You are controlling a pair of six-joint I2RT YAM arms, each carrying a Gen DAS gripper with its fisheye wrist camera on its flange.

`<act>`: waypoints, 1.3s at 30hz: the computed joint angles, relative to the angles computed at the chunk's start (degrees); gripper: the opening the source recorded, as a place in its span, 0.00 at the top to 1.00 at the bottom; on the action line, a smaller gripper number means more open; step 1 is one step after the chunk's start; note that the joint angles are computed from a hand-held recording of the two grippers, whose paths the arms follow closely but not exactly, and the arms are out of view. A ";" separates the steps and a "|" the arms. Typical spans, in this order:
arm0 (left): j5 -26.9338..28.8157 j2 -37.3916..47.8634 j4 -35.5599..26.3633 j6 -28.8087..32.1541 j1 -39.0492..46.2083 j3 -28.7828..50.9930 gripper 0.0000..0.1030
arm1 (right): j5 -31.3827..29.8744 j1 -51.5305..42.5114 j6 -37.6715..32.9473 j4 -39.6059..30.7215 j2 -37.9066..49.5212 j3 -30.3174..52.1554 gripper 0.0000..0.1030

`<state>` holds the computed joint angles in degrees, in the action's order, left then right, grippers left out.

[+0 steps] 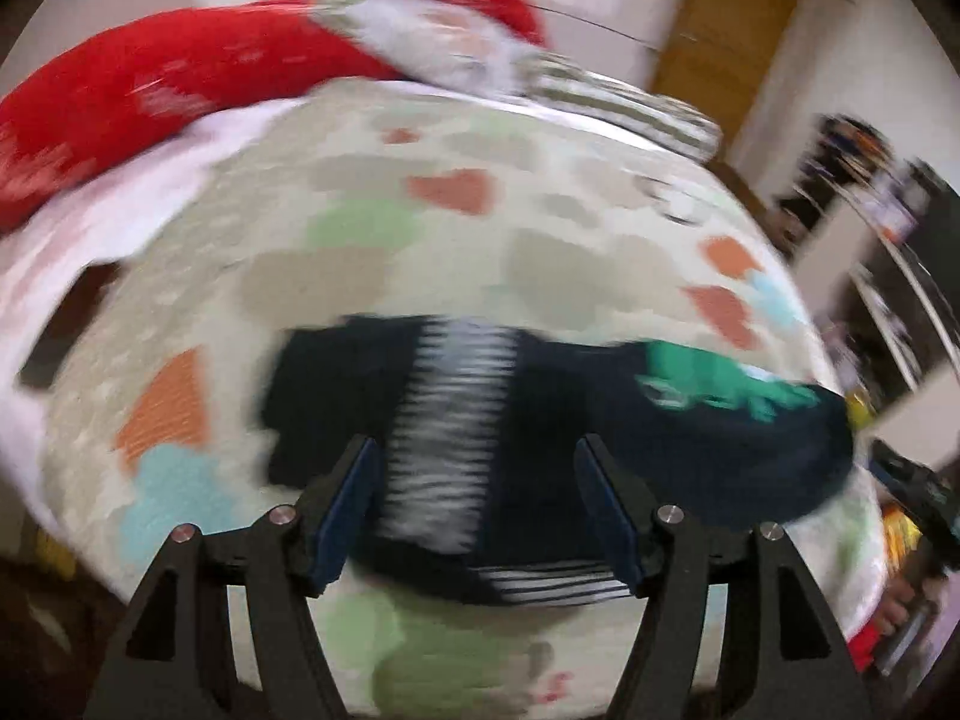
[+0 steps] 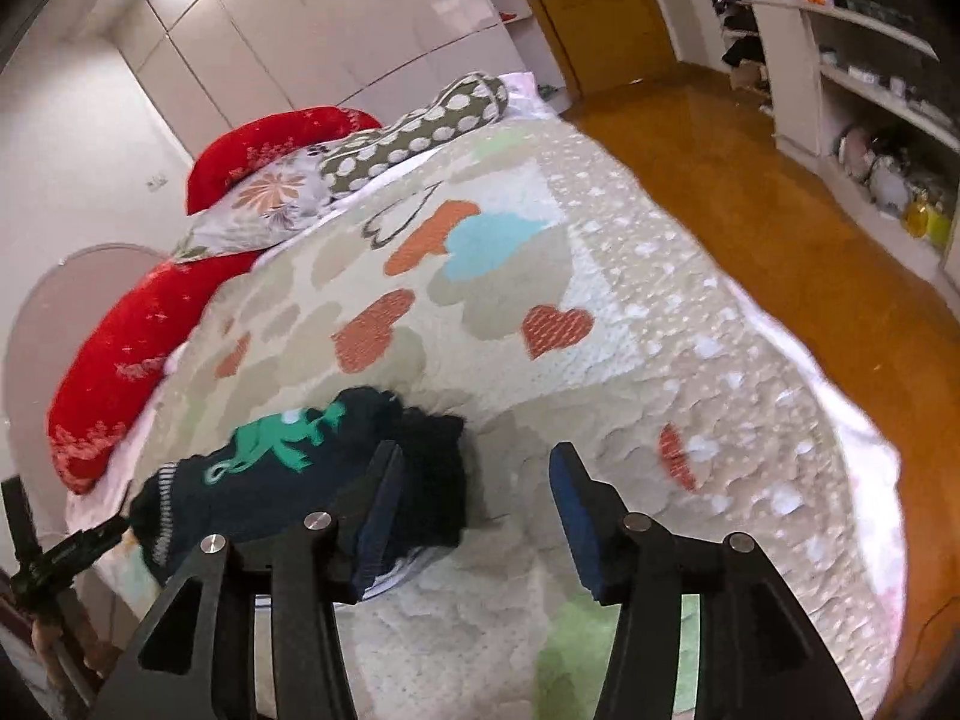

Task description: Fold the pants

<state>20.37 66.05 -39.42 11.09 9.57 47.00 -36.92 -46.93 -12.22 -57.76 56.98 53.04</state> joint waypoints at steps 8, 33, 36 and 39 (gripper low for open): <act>-1.87 14.29 0.02 -9.99 -30.18 13.34 0.34 | -2.24 3.02 0.11 0.93 -0.74 -5.10 0.42; 5.84 39.36 -1.80 -13.10 -42.61 32.68 0.77 | -3.38 16.48 7.42 10.06 -4.44 -8.07 0.82; 9.27 32.31 1.48 -13.25 -36.24 25.63 0.77 | 0.30 25.26 11.20 10.91 -5.23 -5.31 0.82; 10.72 26.27 5.19 -14.21 -29.46 18.43 0.73 | 6.82 37.48 15.64 13.17 -4.40 -2.91 0.82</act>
